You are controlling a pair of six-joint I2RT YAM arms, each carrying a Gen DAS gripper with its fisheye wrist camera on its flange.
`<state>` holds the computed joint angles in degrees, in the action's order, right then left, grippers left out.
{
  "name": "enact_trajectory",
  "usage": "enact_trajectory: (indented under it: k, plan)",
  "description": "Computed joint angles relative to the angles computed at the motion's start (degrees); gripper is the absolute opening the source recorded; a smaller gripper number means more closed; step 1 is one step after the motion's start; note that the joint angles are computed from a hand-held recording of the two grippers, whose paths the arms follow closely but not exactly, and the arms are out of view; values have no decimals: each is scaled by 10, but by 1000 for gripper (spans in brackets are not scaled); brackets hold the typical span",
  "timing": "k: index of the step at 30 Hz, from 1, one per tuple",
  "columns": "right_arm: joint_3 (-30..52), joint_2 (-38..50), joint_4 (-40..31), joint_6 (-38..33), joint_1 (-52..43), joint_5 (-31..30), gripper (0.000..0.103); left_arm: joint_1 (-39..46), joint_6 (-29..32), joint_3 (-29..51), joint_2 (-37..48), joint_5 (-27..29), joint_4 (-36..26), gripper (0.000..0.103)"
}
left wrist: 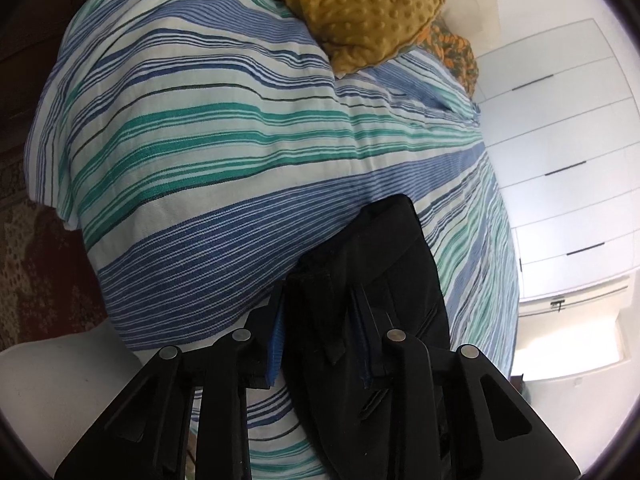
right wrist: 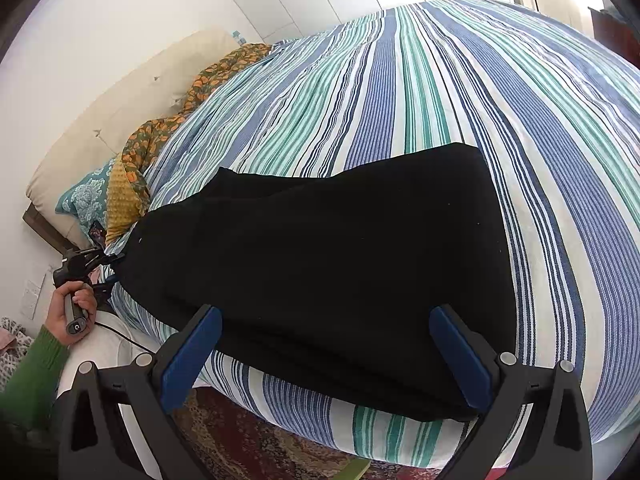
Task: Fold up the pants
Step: 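Grasp the trouser edge with the left tool and lift it, then fold the lifted edge over the trousers with the left tool toward the right tool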
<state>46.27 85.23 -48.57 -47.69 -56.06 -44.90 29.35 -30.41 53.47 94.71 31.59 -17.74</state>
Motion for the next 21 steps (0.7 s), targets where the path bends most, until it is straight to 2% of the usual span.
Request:
enact_trajectory:
  k: [1,2,3,4,6,7,8,12,15,21]
  plan:
    - [0,0,0,0,0,0,103,-4,2,8,12,-7,-3,36]
    - [0,-1,0,0,0,1,103,-8,2,19,30,-4,-9,52]
    - [-1,-1,1,0,1,1,103,-8,2,29,54,17,-12,59]
    - [0,-1,-1,-1,1,1,103,-9,-5,30,67,32,-2,59]
    - [2,-2,-5,-2,1,0,103,-12,-16,23,62,20,11,44]
    - [2,-2,-7,-4,1,-1,103,-10,-22,13,53,21,24,32]
    - [3,-3,-10,-7,-1,-3,103,-9,-26,2,41,27,35,24]
    - [11,3,-27,-19,-10,-12,103,-7,-40,-41,-47,37,48,20]
    - [15,9,-33,-25,-16,-16,103,-13,-42,-42,-115,65,21,20]
    - [23,19,-49,-37,-26,-32,103,-131,-21,15,-241,44,-59,19]
